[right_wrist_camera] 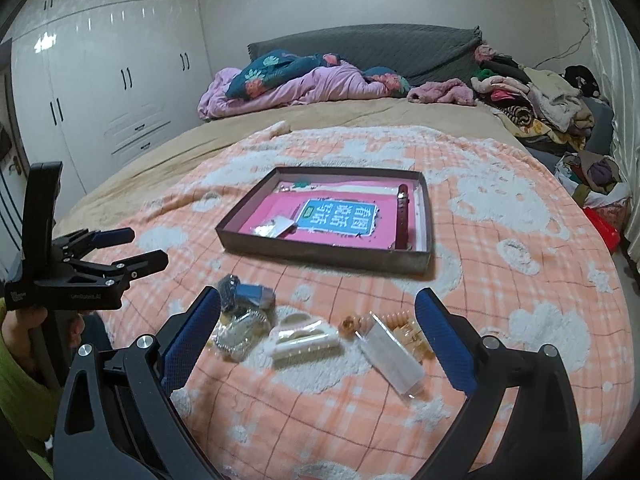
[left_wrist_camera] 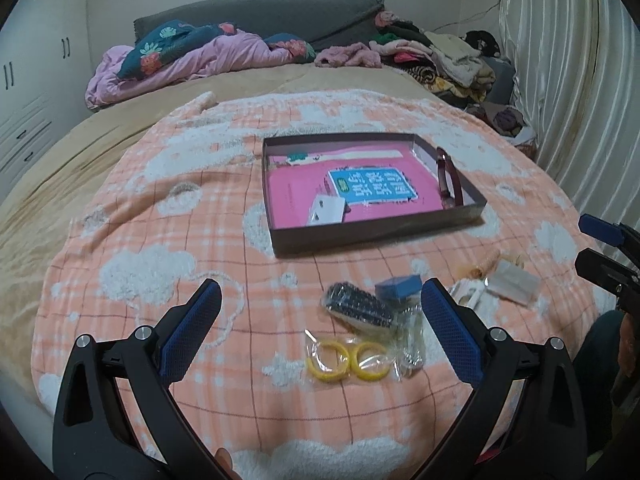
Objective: Organize jewelry
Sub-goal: 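Move both tools back toward the remaining items on the quilt, then grasp the white hair claw clip with the right tool while the left tool grasps the black clip bag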
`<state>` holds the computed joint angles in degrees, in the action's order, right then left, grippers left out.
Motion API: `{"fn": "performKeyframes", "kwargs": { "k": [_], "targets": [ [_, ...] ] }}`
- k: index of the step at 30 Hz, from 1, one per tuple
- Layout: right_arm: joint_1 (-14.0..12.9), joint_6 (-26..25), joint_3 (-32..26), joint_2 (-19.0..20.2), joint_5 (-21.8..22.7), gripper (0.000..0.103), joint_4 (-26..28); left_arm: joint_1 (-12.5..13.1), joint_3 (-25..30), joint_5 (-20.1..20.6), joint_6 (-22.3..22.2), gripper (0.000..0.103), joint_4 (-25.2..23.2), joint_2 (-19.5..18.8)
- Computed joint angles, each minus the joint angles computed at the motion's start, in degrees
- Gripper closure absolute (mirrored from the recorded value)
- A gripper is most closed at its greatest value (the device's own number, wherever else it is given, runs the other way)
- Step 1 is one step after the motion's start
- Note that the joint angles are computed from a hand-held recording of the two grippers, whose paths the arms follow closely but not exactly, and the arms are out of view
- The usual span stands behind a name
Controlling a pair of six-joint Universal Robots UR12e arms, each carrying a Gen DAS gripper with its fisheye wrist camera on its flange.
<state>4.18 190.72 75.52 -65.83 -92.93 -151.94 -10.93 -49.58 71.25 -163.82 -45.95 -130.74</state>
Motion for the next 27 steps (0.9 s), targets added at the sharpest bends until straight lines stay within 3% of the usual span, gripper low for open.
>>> {"fn": "performKeyframes", "kwargs": {
  "k": [27],
  "targets": [
    [0.4,-3.2,-1.1,3.4,2.4,0.006,8.1,-0.4,-0.2,1.1,3.5,0.010,-6.9,-1.1]
  ]
}}
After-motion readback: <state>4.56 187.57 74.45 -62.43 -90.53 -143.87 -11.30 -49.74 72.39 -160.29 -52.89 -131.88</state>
